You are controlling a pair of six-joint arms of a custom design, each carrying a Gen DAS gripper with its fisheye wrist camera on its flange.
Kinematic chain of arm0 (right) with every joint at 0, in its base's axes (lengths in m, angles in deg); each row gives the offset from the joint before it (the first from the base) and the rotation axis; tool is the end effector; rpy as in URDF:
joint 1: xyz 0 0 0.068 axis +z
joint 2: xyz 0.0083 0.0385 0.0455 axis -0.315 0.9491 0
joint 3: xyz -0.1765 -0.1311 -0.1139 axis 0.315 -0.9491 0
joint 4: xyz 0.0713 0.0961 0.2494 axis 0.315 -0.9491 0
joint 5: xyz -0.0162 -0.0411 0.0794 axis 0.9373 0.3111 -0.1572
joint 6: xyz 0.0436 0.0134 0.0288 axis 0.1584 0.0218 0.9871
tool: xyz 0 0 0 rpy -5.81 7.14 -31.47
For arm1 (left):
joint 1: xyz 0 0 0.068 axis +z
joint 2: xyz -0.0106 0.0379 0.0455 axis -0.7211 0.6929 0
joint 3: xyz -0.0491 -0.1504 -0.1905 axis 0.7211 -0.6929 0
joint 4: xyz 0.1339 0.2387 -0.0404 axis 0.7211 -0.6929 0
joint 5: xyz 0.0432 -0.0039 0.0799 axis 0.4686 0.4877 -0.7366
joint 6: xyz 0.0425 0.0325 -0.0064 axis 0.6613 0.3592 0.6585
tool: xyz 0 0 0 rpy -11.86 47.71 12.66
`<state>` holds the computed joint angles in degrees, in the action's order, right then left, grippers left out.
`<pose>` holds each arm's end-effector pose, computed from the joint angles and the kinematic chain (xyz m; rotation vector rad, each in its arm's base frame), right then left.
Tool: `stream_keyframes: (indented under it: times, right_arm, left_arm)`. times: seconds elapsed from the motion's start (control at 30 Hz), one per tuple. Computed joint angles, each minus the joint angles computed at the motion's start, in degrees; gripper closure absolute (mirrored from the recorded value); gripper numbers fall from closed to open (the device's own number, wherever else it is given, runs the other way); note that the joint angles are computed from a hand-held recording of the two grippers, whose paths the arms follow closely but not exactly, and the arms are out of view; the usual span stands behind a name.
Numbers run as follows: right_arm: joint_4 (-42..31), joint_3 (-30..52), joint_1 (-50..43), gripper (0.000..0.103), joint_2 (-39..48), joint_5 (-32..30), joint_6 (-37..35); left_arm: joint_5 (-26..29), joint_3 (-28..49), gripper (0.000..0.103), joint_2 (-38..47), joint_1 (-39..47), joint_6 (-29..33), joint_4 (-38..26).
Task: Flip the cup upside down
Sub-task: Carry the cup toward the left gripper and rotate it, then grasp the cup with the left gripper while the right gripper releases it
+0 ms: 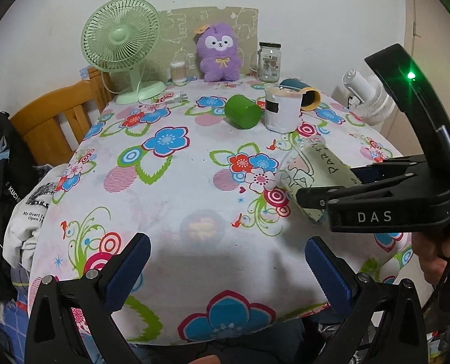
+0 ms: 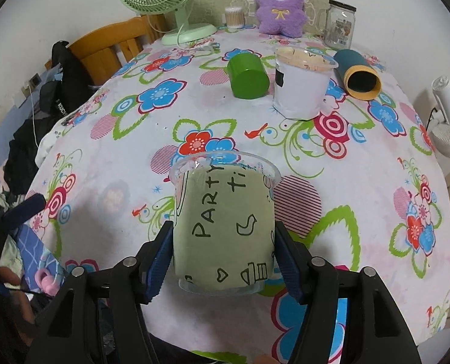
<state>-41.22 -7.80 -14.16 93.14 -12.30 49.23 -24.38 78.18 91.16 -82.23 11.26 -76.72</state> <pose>0.1954 0.0209 0.0892 -0.1618 2.6295 0.2689 0.1298 -0.0860 0.0811 0.4239 2.3411 -0.1602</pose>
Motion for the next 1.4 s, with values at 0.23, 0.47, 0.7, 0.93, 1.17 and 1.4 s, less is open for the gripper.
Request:
stream_keyframes:
  times: [0.23, 0.47, 0.7, 0.93, 1.17, 1.4]
  right_arm:
    - [-6.22, -1.18, -7.78, 0.011, -11.14, -7.98, -3.69]
    - [-19.87, 0.69, -33.87, 0.008, -22.74, -21.61, -19.62]
    - [-22.45, 6.32, -57.74, 0.007, -7.41, -31.72, -36.87]
    - [-21.52, 8.49, -63.63, 0.007, 3.22, -33.34, -43.26]
    - [-20.43, 9.01, -63.72, 0.007, 5.72, -33.50, -43.74]
    - [-19.65, 8.51, -62.80, 0.007, 5.82, -33.47, -42.14]
  left_arm:
    - [-2.22, -1.09, 0.000, -8.12, -3.59, -4.93, -4.19]
    - [-10.18, 1.13, 0.000, 4.02, -15.00, -16.38, 9.83]
    - [-13.99, 12.75, 0.000, 37.38, -18.73, -23.45, 26.63]
    - [-18.10, 19.52, 0.000, 50.94, -21.01, -25.19, 29.33]
    - [-23.12, 17.86, 0.003, 52.96, -23.17, -25.22, 33.87]
    - [-23.34, 14.56, 0.028, 50.87, -23.34, -24.41, 37.29]
